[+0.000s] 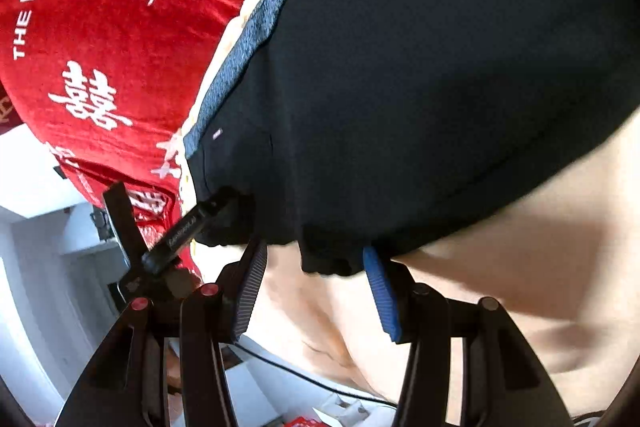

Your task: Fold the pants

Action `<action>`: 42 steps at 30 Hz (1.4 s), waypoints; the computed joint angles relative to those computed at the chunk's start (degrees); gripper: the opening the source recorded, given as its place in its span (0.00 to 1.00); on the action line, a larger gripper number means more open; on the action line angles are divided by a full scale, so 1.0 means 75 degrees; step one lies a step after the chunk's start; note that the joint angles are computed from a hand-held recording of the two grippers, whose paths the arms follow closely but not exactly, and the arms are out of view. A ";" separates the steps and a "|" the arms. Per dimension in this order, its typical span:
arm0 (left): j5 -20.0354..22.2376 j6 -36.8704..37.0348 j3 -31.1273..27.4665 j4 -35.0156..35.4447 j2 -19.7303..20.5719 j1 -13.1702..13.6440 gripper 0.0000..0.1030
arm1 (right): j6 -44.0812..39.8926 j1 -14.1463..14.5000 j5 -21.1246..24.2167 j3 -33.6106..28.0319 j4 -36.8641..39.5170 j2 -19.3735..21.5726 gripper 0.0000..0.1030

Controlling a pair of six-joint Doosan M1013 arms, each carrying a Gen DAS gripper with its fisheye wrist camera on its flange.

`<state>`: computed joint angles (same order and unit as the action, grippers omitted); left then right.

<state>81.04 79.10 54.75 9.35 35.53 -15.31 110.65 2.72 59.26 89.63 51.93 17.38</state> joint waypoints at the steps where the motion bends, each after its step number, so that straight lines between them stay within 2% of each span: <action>1: 0.0030 0.0092 -0.0023 -0.0039 0.0010 0.0005 0.86 | 0.0081 0.0007 -0.0011 -0.0103 -0.0088 0.0048 0.41; 2: 0.0052 0.0212 -0.0041 -0.0080 0.0015 0.0016 0.86 | 0.0263 0.0046 0.0161 -0.0342 -0.0509 0.0135 0.16; 3: 0.0066 0.0338 -0.0052 -0.0122 0.0021 0.0038 0.86 | 0.0391 0.0110 0.0369 -0.0590 -0.1055 0.0194 0.08; 5: 0.0077 0.0734 -0.0006 -0.0266 -0.0015 0.0085 0.86 | 0.0338 0.0188 0.0439 -0.0653 -0.1447 0.0097 0.08; 8: -0.0215 0.1386 0.0269 -0.0364 -0.0131 0.0180 0.86 | 0.0741 0.0314 0.0397 -0.0391 -0.1875 -0.0128 0.07; 13: -0.0573 0.1598 0.0549 -0.0146 -0.0245 0.0160 0.86 | 0.0847 0.0306 0.0266 -0.0051 -0.1648 -0.0259 0.08; 14: -0.0516 0.1553 0.0525 -0.0037 -0.0241 0.0123 0.86 | 0.0719 0.0272 0.0400 -0.0106 -0.1552 -0.0243 0.13; 17: -0.0283 0.1468 0.0398 0.0275 -0.0243 -0.0077 0.86 | 0.0695 0.0160 0.1063 -0.0486 -0.2396 -0.0298 0.23; 21: -0.0394 0.1473 0.0352 -0.0566 -0.0371 -0.0286 0.86 | 0.0715 -0.0059 0.1267 -0.0827 -0.3991 -0.0451 0.23; 26: -0.0588 0.1531 0.0290 -0.1333 -0.0293 -0.0829 0.86 | 0.0213 -0.0369 0.1489 -0.1138 -0.4920 -0.0193 0.23; 28: -0.0673 0.1346 0.0282 -0.1039 -0.0176 -0.1073 0.86 | -0.0123 -0.0380 0.1768 -0.1216 -0.5628 -0.0019 0.17; 29: -0.0655 0.1241 0.0287 -0.0724 -0.0109 -0.1164 0.86 | -0.0304 -0.0515 0.1620 -0.1104 -0.5601 -0.0042 0.01; 31: -0.0620 0.0991 0.0270 -0.0758 -0.0007 -0.1109 0.96 | 0.0000 -0.0751 0.1684 -0.1124 -0.5370 -0.0044 0.00; 33: -0.0227 0.0883 -0.0077 -0.0872 0.0174 -0.0977 0.97 | 0.0523 -0.0859 0.1707 -0.1290 -0.5539 -0.0052 0.09; 36: -0.0119 0.0799 -0.0551 -0.0645 0.0377 -0.0950 0.97 | -0.0124 -0.0970 0.1398 -0.1552 -0.4881 0.0087 0.11; 39: 0.0058 0.0360 -0.1484 -0.1206 0.0861 -0.0920 0.97 | -0.0711 -0.0802 0.1529 -0.2107 -0.4684 0.0562 0.12; 42: 0.0241 0.0056 -0.2284 -0.1035 0.1398 -0.1059 0.97 | -0.0983 -0.0609 0.1661 -0.2554 -0.4621 0.1029 0.12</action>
